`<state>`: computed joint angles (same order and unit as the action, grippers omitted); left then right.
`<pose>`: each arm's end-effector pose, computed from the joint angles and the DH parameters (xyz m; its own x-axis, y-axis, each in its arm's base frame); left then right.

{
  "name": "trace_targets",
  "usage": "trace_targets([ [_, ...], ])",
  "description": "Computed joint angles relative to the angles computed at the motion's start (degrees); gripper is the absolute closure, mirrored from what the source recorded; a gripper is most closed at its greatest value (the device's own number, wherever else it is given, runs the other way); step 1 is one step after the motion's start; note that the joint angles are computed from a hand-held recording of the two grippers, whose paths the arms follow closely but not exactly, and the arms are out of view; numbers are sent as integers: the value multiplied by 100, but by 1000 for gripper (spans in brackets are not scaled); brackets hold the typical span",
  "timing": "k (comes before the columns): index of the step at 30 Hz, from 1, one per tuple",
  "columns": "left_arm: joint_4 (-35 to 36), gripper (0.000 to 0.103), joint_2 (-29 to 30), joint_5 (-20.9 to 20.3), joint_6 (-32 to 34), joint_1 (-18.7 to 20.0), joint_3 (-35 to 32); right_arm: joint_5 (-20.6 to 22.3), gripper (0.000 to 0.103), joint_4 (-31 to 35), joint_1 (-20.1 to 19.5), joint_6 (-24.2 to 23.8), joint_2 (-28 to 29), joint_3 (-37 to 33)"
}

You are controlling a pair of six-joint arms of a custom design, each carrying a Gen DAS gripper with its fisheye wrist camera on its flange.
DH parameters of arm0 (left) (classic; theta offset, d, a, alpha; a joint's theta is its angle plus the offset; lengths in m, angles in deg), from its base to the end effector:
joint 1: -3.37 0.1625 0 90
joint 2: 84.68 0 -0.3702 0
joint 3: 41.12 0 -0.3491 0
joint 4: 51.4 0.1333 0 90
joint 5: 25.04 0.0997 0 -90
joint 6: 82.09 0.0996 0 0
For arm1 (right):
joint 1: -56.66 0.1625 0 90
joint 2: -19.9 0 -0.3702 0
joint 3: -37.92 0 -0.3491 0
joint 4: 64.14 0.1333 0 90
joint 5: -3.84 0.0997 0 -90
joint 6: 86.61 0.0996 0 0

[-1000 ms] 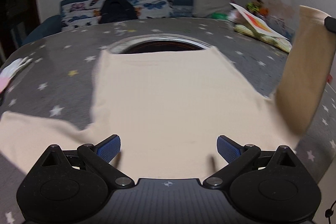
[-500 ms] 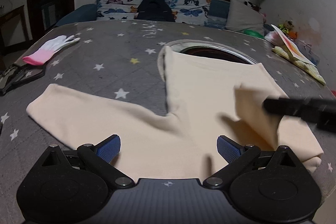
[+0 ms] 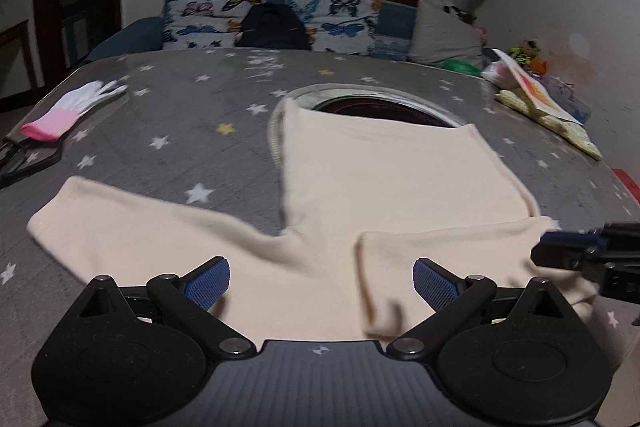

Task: Fold clothes

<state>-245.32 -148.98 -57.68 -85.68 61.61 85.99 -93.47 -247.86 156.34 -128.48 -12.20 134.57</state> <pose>-0.0419 -0.4803 0.2106 -0.7734 -0.2266 -0.5920 0.3488 0.6277 -0.6959 0.2196 -0.5700 0.0063 -0.6379 -0.6532 0.4080 -0.7689 0.5705 -0.2888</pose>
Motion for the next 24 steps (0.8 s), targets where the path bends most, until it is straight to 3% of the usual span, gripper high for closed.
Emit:
trace_targets([
  [4, -75, 4, 173, -184, 221, -33, -110, -346, 82, -127, -208, 104, -146, 153],
  [8, -124, 5, 353, -379, 404, -13, -255, -161, 82, -209, -199, 76, -153, 72],
  [11, -198, 12, 483, -608, 554, 43, -379, 20, 82, -197, -162, 77, 17, -190],
  [17, -304, 29, 640, -1045, 685, 250, -575, -96, 82, -39, -178, 52, 382, -635],
  [24, -403, 35, 761, -1079, 806, 401, -751, 8, 80, -291, -104, -252, 289, -428],
])
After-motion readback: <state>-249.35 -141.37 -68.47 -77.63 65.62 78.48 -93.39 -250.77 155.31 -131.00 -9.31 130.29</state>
